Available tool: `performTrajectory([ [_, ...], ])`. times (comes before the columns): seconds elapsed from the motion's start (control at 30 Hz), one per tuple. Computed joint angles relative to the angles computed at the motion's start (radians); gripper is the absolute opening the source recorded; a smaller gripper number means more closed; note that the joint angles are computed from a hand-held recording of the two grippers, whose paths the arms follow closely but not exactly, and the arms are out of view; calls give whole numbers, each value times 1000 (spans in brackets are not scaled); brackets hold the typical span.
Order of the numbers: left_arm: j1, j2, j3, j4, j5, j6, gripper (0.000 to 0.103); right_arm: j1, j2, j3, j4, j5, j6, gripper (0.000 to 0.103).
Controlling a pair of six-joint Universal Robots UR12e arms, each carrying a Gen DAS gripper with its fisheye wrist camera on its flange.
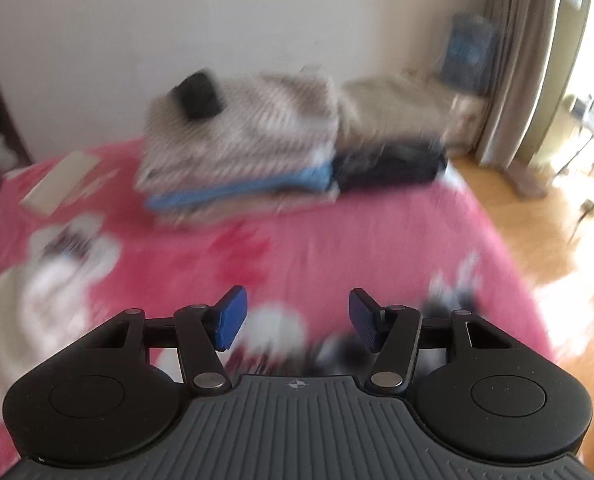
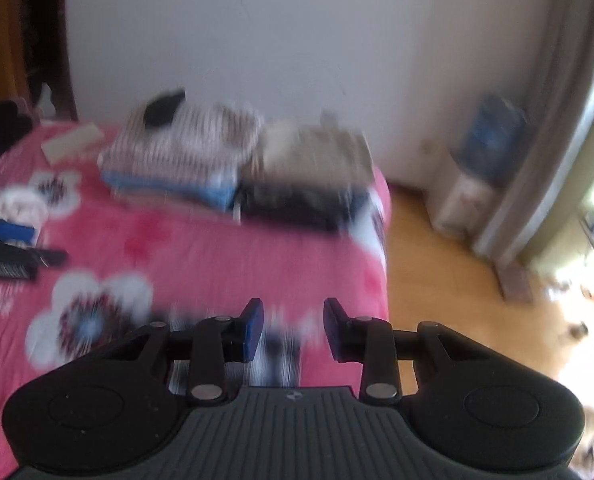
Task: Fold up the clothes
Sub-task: 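Lower both grippers onto the folded plaid pants and close on its edges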
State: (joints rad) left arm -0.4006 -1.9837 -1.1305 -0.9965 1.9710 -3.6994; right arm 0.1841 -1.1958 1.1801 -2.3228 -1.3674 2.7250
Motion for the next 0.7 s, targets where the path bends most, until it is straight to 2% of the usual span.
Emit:
performTrajectory([
  [0.07,26,-27,27,71,-26,15,56,-5,79,-92,-63,61,-14,35],
  [0.13,36,-32,27,171,-11,91,56,-12,138,-180,-77,104,24,35],
  [0.17,41,-28,30,190,-6,109,57,-19,157,-211,-85,136,49,35],
  [0.23,54,-21,40,214,-7,140,58,-33,177,-260,-64,181,60,36],
  [0.3,80,2,48,188,-76,153,59,-42,172,-296,13,170,17,35],
  [0.33,91,16,41,189,-110,164,63,-48,164,-306,51,168,-11,36],
  [0.37,96,34,18,202,-138,176,71,-53,156,-317,90,165,-39,36],
  [0.4,102,51,-5,213,-166,188,77,-59,139,-308,121,167,-61,36],
  [0.47,111,83,-54,234,-218,207,82,-77,89,-244,143,196,-74,44],
  [0.57,102,121,-176,252,-268,174,82,-104,11,-76,113,284,-35,44],
  [0.63,96,137,-269,264,-327,133,82,-113,-14,26,116,356,-5,44],
  [0.7,94,148,-357,300,-387,93,81,-105,-15,106,142,378,-21,44],
])
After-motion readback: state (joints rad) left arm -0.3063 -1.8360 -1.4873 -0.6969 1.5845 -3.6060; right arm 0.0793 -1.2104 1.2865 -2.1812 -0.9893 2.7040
